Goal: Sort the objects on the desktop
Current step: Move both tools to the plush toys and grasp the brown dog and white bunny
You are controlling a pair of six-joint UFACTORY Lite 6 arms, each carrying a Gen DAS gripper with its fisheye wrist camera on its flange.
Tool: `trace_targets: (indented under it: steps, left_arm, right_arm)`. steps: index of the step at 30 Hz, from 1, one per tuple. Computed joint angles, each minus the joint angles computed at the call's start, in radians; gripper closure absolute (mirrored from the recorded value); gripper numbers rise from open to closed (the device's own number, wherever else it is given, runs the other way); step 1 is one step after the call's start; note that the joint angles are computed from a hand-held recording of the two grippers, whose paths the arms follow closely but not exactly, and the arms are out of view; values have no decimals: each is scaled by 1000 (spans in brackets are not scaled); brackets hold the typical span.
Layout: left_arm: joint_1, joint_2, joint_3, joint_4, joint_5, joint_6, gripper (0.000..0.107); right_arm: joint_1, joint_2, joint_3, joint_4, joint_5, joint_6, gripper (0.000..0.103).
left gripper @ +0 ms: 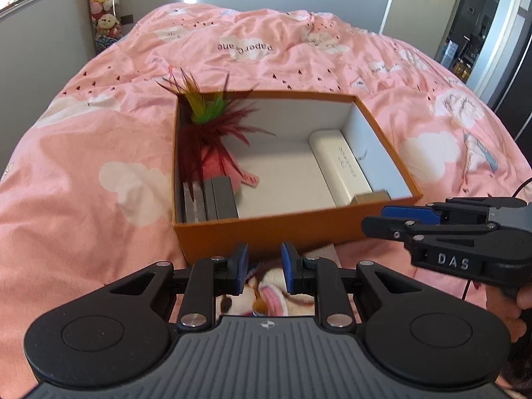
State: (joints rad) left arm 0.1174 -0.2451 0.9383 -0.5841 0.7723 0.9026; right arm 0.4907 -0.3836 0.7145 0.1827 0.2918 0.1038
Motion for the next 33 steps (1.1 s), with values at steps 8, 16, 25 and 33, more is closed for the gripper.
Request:
trace_targets:
  steps: [8,16,25,33]
  left_arm:
    - [28,-22,-65,94,38,-4,79]
    - [45,1,-78,165,65,-39,55]
    - [76,113,-46,106,59,-63,47]
    - [105,334,58,74,82,-133,47]
  right_arm:
    - [-110,-74,-134,368,95,-307,70]
    - [-134,-28,-166,540,154,-445,68]
    - [-3,85,-96,579,139,-509,64]
    - [-137,253,-26,814,250,-667,52]
